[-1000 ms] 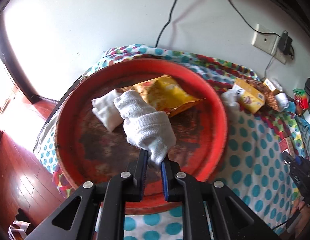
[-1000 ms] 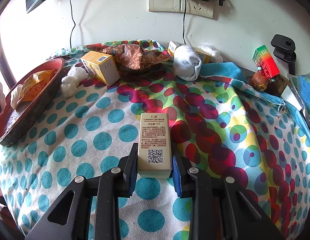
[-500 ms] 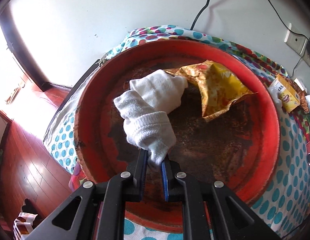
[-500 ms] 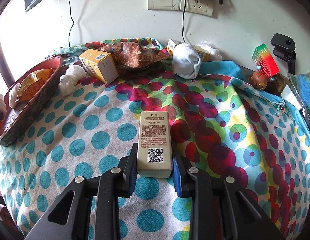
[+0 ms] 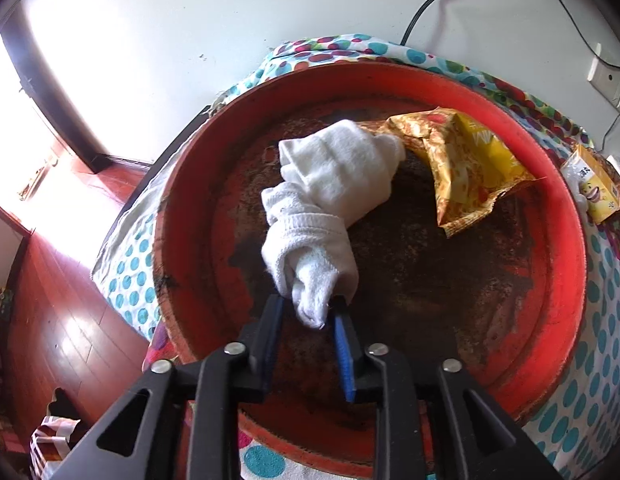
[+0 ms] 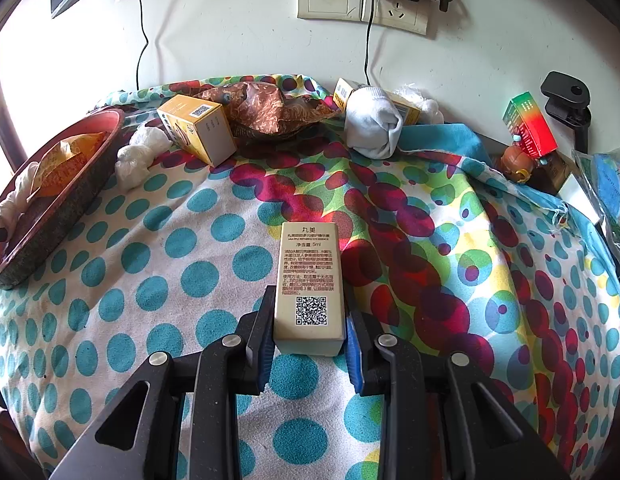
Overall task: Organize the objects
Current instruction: 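Release the sock in the red tray with the left tool while the right tool carries the box over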
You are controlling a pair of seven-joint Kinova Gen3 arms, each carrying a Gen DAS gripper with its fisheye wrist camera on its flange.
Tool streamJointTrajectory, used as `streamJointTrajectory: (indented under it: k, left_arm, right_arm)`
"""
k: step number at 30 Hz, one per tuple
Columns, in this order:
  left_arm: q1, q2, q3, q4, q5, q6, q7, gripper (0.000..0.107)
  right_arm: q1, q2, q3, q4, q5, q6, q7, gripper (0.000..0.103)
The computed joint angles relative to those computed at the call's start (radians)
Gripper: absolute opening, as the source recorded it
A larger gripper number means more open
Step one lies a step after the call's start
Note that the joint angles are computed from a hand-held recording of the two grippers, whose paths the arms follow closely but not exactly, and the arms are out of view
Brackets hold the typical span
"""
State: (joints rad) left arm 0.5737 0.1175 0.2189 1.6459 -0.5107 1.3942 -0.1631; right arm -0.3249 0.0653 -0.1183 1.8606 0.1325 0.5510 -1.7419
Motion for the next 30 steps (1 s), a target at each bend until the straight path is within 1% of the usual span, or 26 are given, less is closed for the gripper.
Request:
streamJointTrajectory:
  k: [4, 6, 8, 10, 13, 16, 19, 21, 23, 24, 26, 28, 29, 30]
  left_arm:
    - [0.014, -0.018, 0.009, -0.013, -0.005, 0.019, 0.045, 0.034]
    - [0.030, -0.028, 0.024, -0.030, -0.028, 0.031, 0.072, 0.036]
    - [0.050, -0.021, 0.041, -0.064, -0.058, 0.046, 0.080, 0.038]
    - [0.071, -0.004, 0.052, -0.101, -0.085, 0.045, 0.061, 0.040]
    - [0.100, 0.036, 0.051, -0.158, -0.113, 0.037, 0.013, 0.043]
    - [0.127, 0.075, 0.034, -0.191, -0.120, -0.009, -0.029, 0.043]
    - [0.163, 0.111, 0.013, -0.216, -0.137, -0.022, -0.058, 0.043]
    - [0.182, 0.123, -0.001, -0.215, -0.147, -0.034, -0.066, 0.043]
    - [0.187, 0.105, -0.013, -0.182, -0.148, -0.070, -0.063, 0.043]
    - [0.189, 0.097, -0.016, -0.167, -0.155, -0.082, -0.057, 0.043]
    - [0.188, 0.080, -0.017, -0.146, -0.164, -0.090, -0.053, 0.043]
    - [0.194, 0.051, -0.012, -0.110, -0.196, -0.101, -0.032, 0.043]
    - [0.184, 0.025, -0.010, -0.078, -0.199, -0.127, -0.021, 0.044]
    - [0.168, 0.008, -0.004, -0.061, -0.188, -0.143, -0.024, 0.044]
  right_arm:
    - [-0.013, 0.000, -0.003, -0.003, 0.022, 0.006, -0.032, 0.027]
    - [-0.023, 0.000, -0.006, -0.004, 0.038, 0.010, -0.054, 0.027]
    - [-0.021, -0.001, -0.006, -0.004, 0.034, 0.010, -0.049, 0.027]
    - [-0.021, -0.001, -0.006, -0.004, 0.036, 0.010, -0.051, 0.027]
    - [-0.028, -0.001, -0.007, -0.004, 0.054, 0.012, -0.069, 0.027]
    - [-0.024, -0.001, -0.002, -0.003, 0.066, 0.010, -0.069, 0.027]
    - [-0.027, 0.000, -0.001, -0.001, 0.091, 0.008, -0.091, 0.027]
    - [-0.031, 0.001, 0.000, 0.001, 0.114, 0.009, -0.107, 0.027]
    - [-0.042, -0.001, -0.001, 0.004, 0.152, 0.010, -0.140, 0.027]
    - [-0.039, -0.003, -0.001, 0.007, 0.152, 0.006, -0.134, 0.027]
    - [-0.049, -0.010, 0.005, 0.013, 0.176, -0.001, -0.159, 0.027]
    - [-0.038, -0.026, -0.002, 0.030, 0.190, -0.025, -0.168, 0.027]
    - [-0.044, -0.027, 0.006, 0.029, 0.190, -0.021, -0.170, 0.027]
    - [-0.032, -0.024, -0.005, 0.024, 0.174, -0.014, -0.163, 0.027]
